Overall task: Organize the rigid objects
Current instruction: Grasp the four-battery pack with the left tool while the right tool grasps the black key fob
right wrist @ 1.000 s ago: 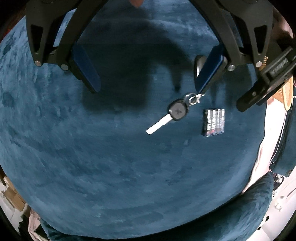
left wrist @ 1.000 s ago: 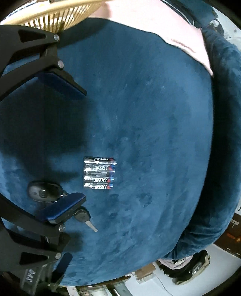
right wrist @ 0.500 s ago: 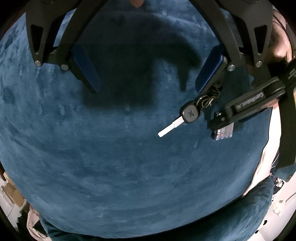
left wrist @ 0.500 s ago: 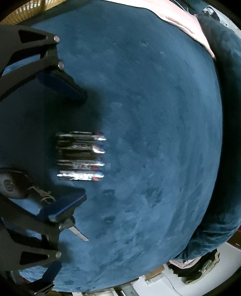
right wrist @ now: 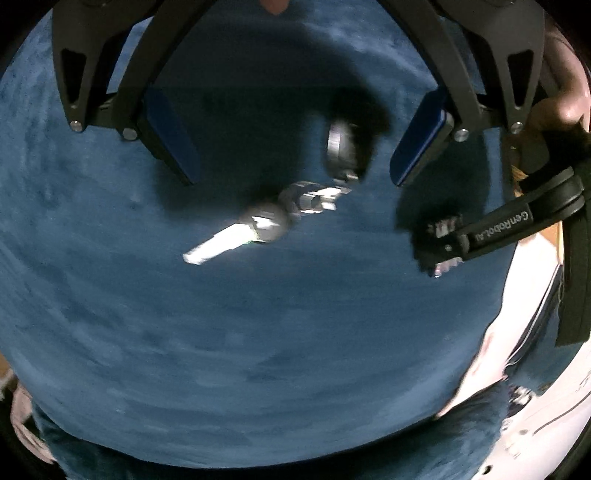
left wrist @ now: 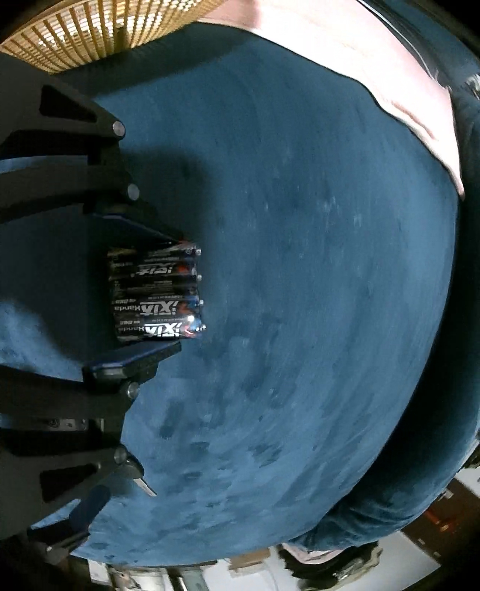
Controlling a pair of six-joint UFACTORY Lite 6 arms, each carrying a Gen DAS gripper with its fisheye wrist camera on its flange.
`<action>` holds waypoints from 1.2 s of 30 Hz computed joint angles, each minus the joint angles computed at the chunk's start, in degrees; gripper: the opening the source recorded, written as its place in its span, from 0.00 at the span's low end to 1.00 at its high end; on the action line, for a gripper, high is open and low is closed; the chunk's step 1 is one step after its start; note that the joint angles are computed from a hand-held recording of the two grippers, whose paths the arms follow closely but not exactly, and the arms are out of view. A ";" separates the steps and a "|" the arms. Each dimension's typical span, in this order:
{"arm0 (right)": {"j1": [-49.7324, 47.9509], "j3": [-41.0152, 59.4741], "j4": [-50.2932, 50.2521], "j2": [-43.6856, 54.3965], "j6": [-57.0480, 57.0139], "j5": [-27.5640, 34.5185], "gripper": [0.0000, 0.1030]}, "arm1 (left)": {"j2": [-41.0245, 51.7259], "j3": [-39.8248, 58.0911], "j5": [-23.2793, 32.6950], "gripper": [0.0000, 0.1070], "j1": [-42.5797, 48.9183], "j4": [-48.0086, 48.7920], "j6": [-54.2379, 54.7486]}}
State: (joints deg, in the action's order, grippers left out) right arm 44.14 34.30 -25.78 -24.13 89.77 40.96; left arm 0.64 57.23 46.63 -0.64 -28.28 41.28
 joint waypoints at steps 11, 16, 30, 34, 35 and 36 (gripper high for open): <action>0.15 1.77 0.31 6.42 -4.83 -2.18 0.09 | 2.66 -0.69 -4.21 0.50 -3.56 1.07 -3.03; -3.60 -5.75 4.06 -12.22 -7.20 -0.73 0.06 | 0.12 -0.42 -0.67 0.49 -1.87 -1.08 -1.64; 14.13 4.33 -11.89 -15.54 10.44 17.30 0.04 | -14.43 0.58 14.29 0.49 14.45 -6.83 11.33; 15.89 6.64 -13.00 -13.25 10.74 18.41 0.04 | -15.13 1.96 17.64 0.49 19.30 -7.89 14.61; 16.34 6.93 -13.14 -13.10 10.75 18.99 0.04 | -15.31 1.95 18.06 0.49 20.27 -8.05 15.25; 16.18 7.22 -13.17 -12.44 10.37 19.31 0.04 | -15.33 1.91 18.43 0.49 21.12 -8.14 15.74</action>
